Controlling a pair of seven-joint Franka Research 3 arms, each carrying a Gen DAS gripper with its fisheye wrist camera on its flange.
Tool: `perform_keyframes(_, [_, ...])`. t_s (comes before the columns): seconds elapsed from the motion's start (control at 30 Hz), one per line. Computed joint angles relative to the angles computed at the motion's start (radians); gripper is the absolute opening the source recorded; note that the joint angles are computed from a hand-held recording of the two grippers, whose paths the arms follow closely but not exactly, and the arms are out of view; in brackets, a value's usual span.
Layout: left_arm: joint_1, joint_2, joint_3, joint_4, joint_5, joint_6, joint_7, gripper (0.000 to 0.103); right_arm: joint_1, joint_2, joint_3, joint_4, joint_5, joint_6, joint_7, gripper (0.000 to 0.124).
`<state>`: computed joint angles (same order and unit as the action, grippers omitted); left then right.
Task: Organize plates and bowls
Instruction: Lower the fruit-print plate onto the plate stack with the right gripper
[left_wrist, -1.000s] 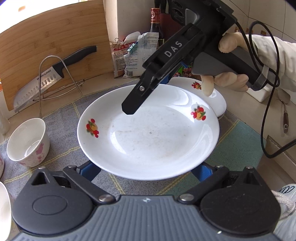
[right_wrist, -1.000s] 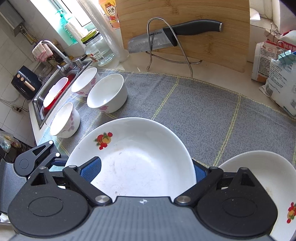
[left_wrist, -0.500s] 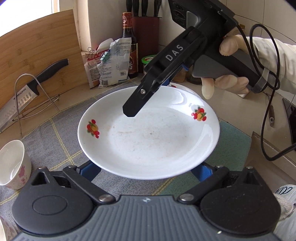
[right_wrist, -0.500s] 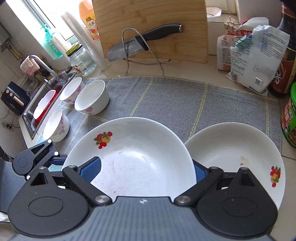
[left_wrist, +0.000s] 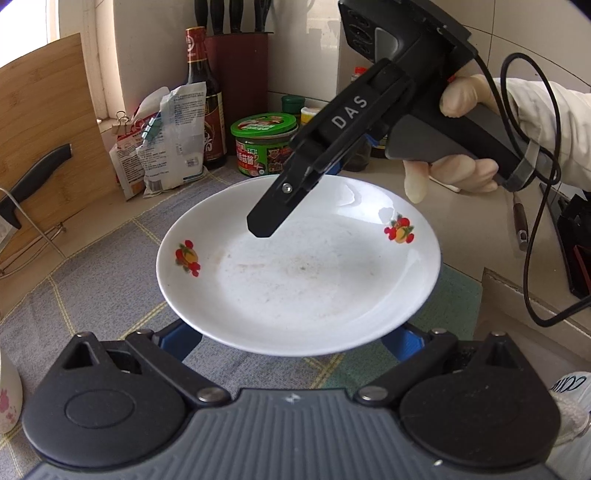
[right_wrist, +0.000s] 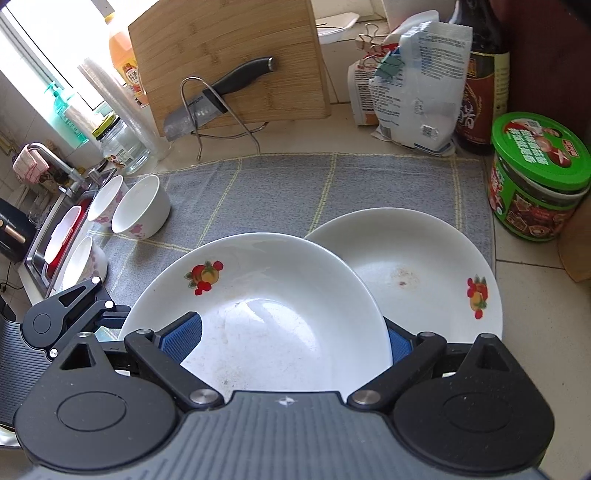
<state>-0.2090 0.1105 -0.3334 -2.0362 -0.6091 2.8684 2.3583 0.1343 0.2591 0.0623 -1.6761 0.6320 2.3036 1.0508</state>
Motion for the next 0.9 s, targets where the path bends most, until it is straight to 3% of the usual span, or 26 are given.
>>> perform_keyframes(0.33, [0.005, 0.069, -0.027, 0.067, 0.07, -0.022, -0.042, 0.101, -0.023, -0.009, -0.015, -0.023, 0.013, 0.01, 0.001, 0.1])
perform_keyframes(0.9, [0.036, 0.146, -0.053, 0.142, 0.225, -0.052, -0.177, 0.101, -0.039, 0.072, -0.011, 0.059, -0.023, -0.026, 0.019, 0.1])
